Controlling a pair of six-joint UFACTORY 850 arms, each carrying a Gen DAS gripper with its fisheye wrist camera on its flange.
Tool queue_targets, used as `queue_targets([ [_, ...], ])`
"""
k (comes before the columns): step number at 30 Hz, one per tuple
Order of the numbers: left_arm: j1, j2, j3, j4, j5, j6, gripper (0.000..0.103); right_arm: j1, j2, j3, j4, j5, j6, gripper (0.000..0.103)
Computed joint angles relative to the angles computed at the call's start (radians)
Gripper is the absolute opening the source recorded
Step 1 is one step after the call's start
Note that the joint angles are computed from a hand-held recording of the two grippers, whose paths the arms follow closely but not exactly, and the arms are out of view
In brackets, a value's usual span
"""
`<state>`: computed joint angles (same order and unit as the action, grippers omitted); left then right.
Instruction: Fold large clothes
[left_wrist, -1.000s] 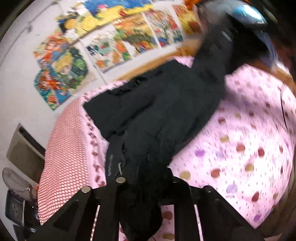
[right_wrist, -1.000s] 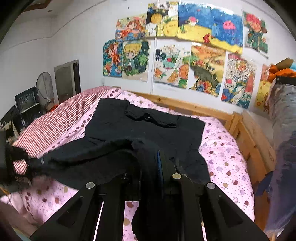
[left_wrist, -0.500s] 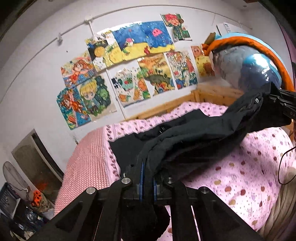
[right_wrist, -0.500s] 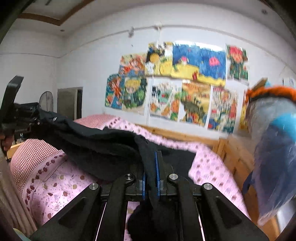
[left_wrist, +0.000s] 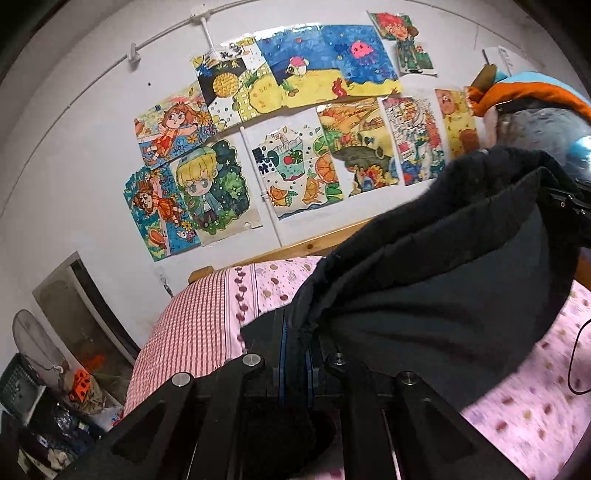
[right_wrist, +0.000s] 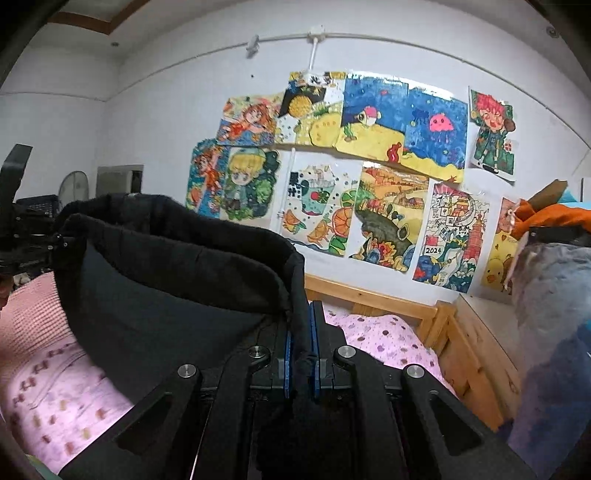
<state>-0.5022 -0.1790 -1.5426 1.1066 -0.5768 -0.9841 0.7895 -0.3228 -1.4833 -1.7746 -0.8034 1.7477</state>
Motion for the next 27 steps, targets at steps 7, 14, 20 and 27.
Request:
queue_targets([
  [7, 0.074, -0.254, -0.271, -0.21, -0.002, 0.208, 0.008, -0.101, -0.184, -0.215, 0.04, 0.088, -0.086, 0.008],
  [14, 0.105, -0.433, -0.459, -0.362, -0.039, 0.366, 0.008, -0.184, -0.358, -0.407, 0.193, 0.196, -0.177, 0.008],
  [20, 0.151, -0.568, -0.63, -0.628, -0.088, 0.546, 0.014, -0.232, -0.511, -0.606, 0.412, 0.221, -0.367, 0.012],
  [27, 0.184, -0.498, -0.51, -0.665, 0.031, 0.46, 0.062, -0.259, -0.541, -0.632, 0.486, 0.309, -0.394, 0.044],
])
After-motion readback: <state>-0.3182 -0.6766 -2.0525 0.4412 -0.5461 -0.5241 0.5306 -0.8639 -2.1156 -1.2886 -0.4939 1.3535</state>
